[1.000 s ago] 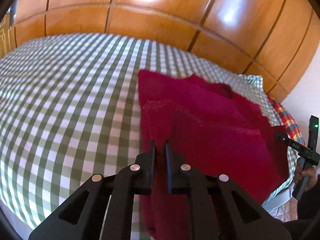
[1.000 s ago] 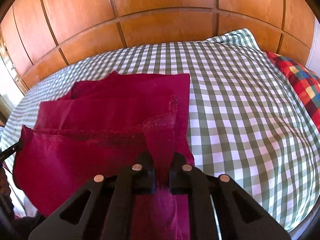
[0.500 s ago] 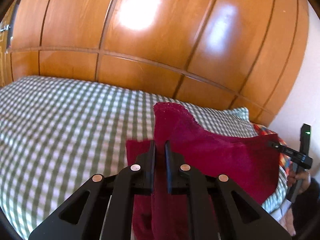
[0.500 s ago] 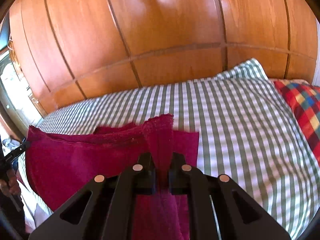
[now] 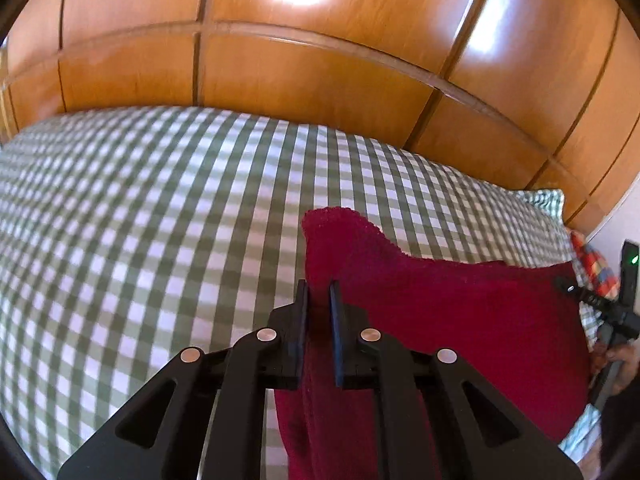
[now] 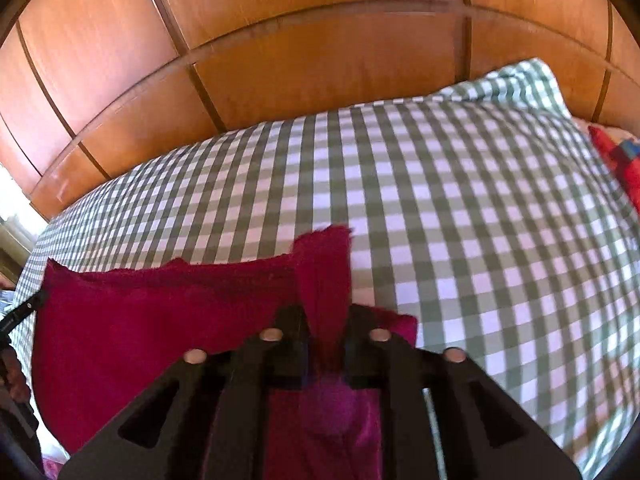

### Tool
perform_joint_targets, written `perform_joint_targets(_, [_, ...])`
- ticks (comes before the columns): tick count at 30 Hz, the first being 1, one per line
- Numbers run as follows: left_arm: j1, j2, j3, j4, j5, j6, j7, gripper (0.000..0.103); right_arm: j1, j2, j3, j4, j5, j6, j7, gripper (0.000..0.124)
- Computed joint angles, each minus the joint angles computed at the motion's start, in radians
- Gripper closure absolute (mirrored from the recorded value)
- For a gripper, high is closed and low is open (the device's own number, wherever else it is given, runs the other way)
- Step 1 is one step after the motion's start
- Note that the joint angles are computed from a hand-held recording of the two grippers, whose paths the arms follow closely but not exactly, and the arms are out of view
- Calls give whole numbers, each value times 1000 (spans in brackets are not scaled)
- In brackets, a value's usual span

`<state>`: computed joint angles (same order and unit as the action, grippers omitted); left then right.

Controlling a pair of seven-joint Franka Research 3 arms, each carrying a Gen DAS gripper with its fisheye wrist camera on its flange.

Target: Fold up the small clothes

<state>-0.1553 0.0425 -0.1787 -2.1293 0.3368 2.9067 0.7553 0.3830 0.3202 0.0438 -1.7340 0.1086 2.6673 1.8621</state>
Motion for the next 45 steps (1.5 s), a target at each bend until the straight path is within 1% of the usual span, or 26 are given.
perform_joint_targets(2, [6,-48,-6,-67,-97,44,66,95,-5,-53,9,-73,21,60,-10,66])
perform_joint_targets(3, [4,-91,-5,-115,-121,63,87,95,-10,-86,14,-115,35,85,-19,63])
perform_joint_targets(5, [-19,-170,6,-200,-162,100,145,95,-31,-157,41,-202,102,122,-73,63])
perform_joint_targets(8, [-114,-331,54,-361,-242,121,277,95,-42,-272,66,-339,219,166,-149,62])
perform_joint_targets(9, [-176,-386,91,-417,-285,123,332,95,-41,-294,69,-365,252,171,-170,62])
perform_joint_targets(10, [-202,-425,99,-454,-295,116,350,95,-37,-332,72,-412,279,178,-182,62])
perform_joint_targets(12, [-209,-509,66,-530,-286,89,337,95,-26,-399,73,-492,312,180,-189,62])
perform_joint_targets(13, [-242,-529,81,-555,-302,93,341,91,-25,-419,75,-516,303,180,-173,62])
perform_joint_targets(14, [-273,-549,92,-579,-322,93,344,77,-26,-441,78,-543,289,180,-152,62])
perform_joint_targets(16, [-248,-564,36,-601,-301,94,296,59,-23,-492,84,-598,278,170,-120,62])
perform_joint_targets(17, [-244,-557,22,-605,-289,111,282,54,-20,-513,84,-619,280,166,-112,62])
perform_joint_targets(18, [-221,-544,-12,-602,-290,122,278,54,-20,-533,86,-641,275,161,-99,62])
perform_joint_targets(20, [-96,-511,-137,-570,-168,113,177,54,-22,-559,89,-670,263,150,-77,62])
perform_joint_targets(22, [-17,-481,-206,-545,-93,105,119,54,-18,-572,88,-690,264,143,-67,62])
perform_joint_targets(23, [22,-465,-239,-531,-58,94,84,57,-14,-582,85,-701,268,142,-70,62])
perform_joint_targets(24, [35,-456,-246,-526,-37,95,64,60,-15,-583,89,-706,261,137,-62,63])
perform_joint_targets(26, [25,-429,-229,-519,-17,114,41,76,-7,-580,85,-710,269,132,-64,67])
perform_joint_targets(28, [55,-429,-253,-503,50,91,-2,92,15,-573,70,-706,300,123,-102,82])
perform_joint_targets(29, [40,-432,-233,-507,51,104,13,95,8,-574,79,-703,283,116,-95,105])
perform_joint_targets(30, [10,-445,-201,-519,50,118,16,96,-1,-577,89,-699,258,108,-85,117])
perform_joint_targets(33, [-155,-526,-8,-584,-22,196,98,96,32,-620,55,-715,331,131,-158,117])
perform_joint_targets(36, [-262,-574,103,-629,-71,214,175,96,21,-639,50,-733,341,134,-185,118])
perform_joint_targets(40, [-385,-534,214,-673,-179,169,250,96,14,-581,44,-738,375,109,-180,118])
perform_joint_targets(42, [-420,-510,246,-701,-240,201,260,96,17,-575,49,-745,393,132,-186,118])
perform_joint_targets(44, [-501,-527,331,-724,-311,249,281,96,44,-587,21,-744,463,126,-243,117])
perform_joint_targets(45, [-505,-537,337,-726,-321,249,287,96,47,-596,15,-748,482,125,-265,113])
